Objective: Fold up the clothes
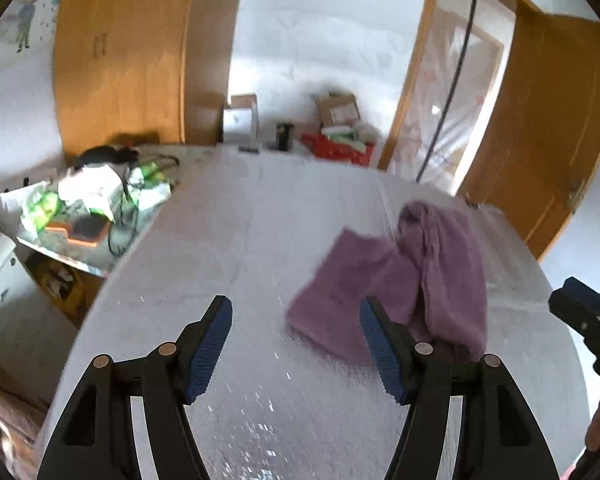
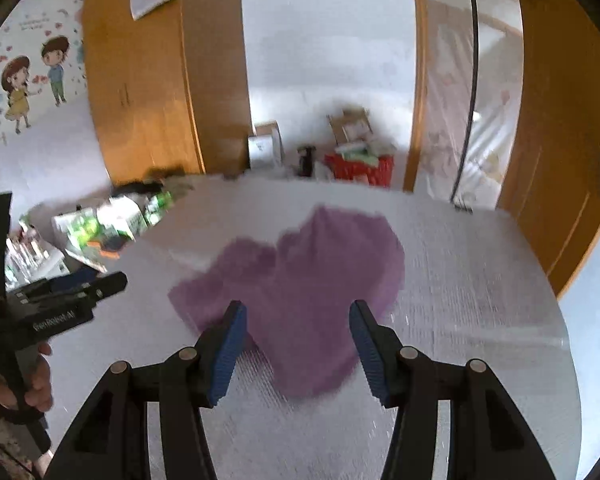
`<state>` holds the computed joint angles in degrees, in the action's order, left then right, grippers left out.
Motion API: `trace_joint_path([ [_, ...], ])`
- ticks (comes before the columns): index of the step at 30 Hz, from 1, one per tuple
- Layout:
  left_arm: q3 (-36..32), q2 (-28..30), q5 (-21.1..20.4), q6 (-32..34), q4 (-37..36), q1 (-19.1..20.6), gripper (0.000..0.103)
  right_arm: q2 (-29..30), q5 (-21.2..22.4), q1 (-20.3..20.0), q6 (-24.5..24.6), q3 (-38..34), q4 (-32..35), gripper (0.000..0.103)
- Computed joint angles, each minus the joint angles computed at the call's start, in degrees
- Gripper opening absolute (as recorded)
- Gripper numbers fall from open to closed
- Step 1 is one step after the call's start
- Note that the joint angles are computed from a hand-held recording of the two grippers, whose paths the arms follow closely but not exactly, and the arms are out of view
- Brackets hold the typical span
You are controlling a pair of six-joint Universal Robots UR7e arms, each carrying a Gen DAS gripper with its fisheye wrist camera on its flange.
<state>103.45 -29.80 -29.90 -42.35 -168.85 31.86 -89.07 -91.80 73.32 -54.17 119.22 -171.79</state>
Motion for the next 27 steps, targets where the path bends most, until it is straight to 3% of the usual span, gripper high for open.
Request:
trace_joint_path([
  [4,-0.12,0.41,0.67,0.74,0.03,0.88,0.069,1.91,-0.47,1.18,0.52,-1.16,1.0,0.055],
  [9,-1.47,1.94,-0.13,-0.05,3.0,2.27,0.068,5.79,-4.52,0.75,-0.43,-1.56,1.36,0.055],
  [22,-9.26,6.7,-0.13,6.13,4.67,5.77,0.068,13.49,-6.28,1.29,-1.45,-6.68,-1.54,0.055],
  [27,-13.92,9.16,-1.19,7.59,6.61,7.85,0.067,18.94,-11.99,1.98,-3.95,-9.63,-0.78,0.055],
])
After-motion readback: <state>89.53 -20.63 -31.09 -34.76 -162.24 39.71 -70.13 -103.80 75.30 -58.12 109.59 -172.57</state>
